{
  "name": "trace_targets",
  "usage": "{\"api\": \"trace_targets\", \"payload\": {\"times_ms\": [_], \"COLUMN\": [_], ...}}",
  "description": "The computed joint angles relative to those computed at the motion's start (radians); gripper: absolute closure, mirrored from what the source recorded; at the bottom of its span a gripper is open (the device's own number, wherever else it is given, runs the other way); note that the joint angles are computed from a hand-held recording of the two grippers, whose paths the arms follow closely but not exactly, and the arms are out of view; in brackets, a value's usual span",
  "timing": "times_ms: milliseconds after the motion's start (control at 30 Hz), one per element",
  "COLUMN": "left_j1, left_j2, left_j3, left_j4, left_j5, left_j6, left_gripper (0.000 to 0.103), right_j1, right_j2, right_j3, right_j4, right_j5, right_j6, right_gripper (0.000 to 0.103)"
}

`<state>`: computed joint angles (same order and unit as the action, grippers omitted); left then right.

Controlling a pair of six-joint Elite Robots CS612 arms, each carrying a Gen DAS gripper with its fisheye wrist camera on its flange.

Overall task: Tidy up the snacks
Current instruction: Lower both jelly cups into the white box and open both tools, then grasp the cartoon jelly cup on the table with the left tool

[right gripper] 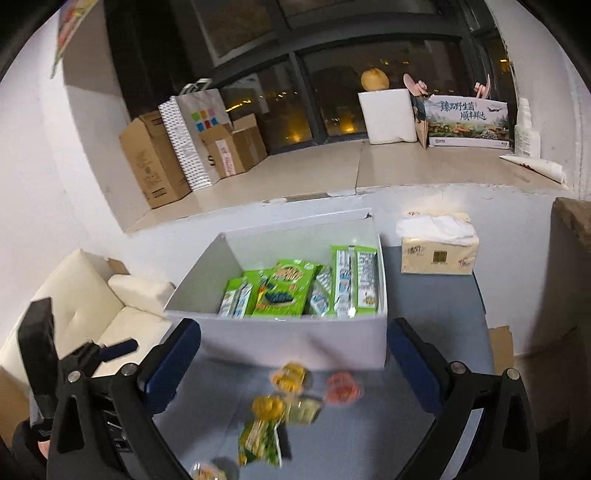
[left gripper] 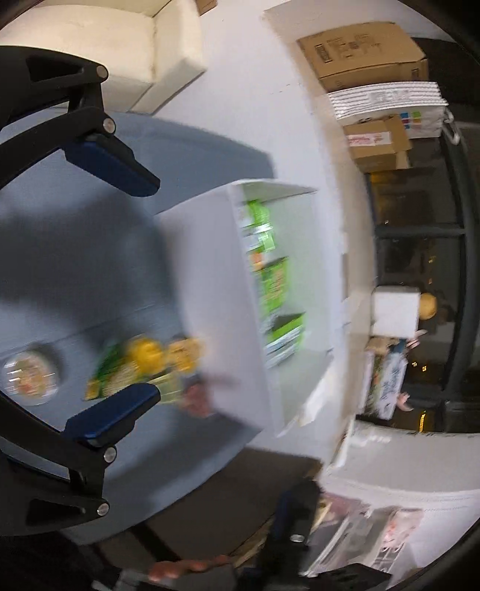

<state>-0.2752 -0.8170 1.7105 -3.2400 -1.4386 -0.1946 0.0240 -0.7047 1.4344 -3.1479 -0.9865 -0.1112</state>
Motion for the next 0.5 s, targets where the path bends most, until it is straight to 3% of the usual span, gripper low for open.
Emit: {"api": "trace_targets", "payload": {"times_ms": [267, 500], "left_j1": [-0.032, -0.042], "left_j2": [-0.006, 0.015], "left_j3": [0.098, 0.091], "left_j4": [-0.018, 0.015], "left_j5": [-0.045, -0.100], "left_j6": [-0.009, 0.006], "left_gripper": [0.000, 0.000], "right_j1": [-0.026, -0.040], "right_j2": [-0.029, -0.021], "right_j3": [0.141, 0.198], "right_j4": [-0.100, -0.121], "right_j5": [0.021, 0.034], "right_j6": [0.045, 0.105], "right_gripper": [0.000, 0.000]}}
